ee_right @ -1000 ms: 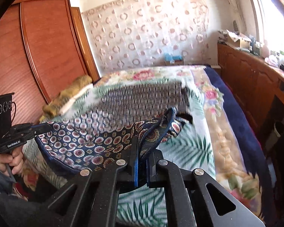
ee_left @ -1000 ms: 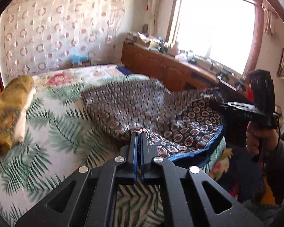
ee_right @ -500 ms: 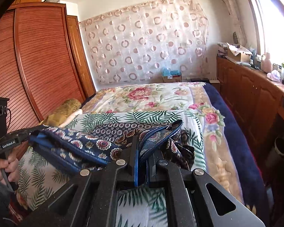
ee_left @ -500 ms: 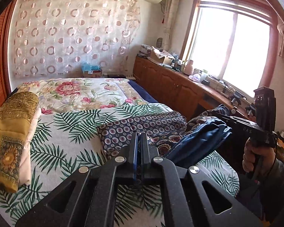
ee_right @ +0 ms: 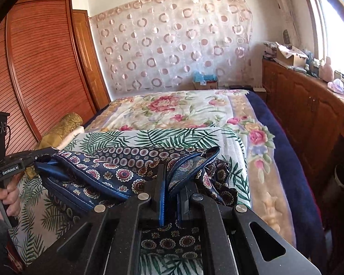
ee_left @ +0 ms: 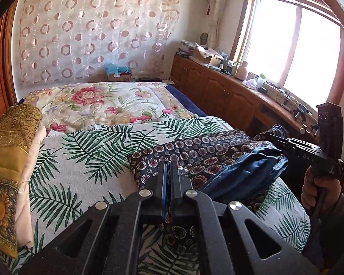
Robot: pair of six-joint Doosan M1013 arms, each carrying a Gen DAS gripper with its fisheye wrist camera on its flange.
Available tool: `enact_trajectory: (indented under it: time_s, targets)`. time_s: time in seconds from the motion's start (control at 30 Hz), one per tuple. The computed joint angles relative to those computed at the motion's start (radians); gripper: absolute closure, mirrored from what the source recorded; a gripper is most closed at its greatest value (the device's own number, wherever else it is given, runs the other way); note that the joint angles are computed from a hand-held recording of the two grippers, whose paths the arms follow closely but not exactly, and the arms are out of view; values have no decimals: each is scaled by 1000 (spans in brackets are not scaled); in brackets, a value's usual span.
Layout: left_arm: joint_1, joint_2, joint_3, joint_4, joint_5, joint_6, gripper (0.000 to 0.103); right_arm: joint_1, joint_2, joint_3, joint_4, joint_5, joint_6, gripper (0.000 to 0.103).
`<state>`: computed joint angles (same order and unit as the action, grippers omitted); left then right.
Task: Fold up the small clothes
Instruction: 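Close the left gripper on the folded shirt's edge while the right gripper closes beside it, then lift the folded navy shirt with both grippers off the bedspread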
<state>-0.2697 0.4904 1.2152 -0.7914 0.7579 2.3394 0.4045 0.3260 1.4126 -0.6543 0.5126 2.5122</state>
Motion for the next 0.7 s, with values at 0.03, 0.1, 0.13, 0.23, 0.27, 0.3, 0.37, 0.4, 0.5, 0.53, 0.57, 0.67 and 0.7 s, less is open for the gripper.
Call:
enact_trajectory:
  time_s: [0.03,0.1,0.13,0.23,0.27,0.3,0.37,0.4,0.5,0.53,0.57,0.67,0.7]
  targets:
    - [-2,7,-9,12,2,-9,100,-1,2,-6,10,3,-5,94]
    - [-5,20,-27,37,8,-30,100,-1,0,-13,12,2,0,90]
    - [-5,26,-35,44,13,-38,100,-3,-1,-17,17,1,2,82]
    - [-5,47,-60,61,30,-58,100,0,-8,-12,-82,-3,123,69]
    - [-6,48,-61,65,29,-61,100,-1,-15,-8,-107,-8,149,69]
    - [-7,53,-67,70,31,-65,100,-3,-20,-1,-119,-16,156,66]
    - [-9,61,-79,81,37,-76,100,2,-27,1,-159,3,177,63]
    - [-10,65,-85,89,40,-81,100,5,-29,4,-176,11,183,62]
    - [-14,76,-104,107,51,-97,100,9,-30,10,-147,31,117,57]
    - [-15,79,-109,110,53,-102,100,8,-26,6,-119,41,79,57]
    - [-16,83,-117,116,55,-115,100,9,-20,1,-105,61,56,57]
    - [-4,96,-137,31,79,-66,99,9,3,-28,-35,113,-39,57]
    - [-2,95,-141,25,79,-65,97,4,11,-43,4,125,-79,57]
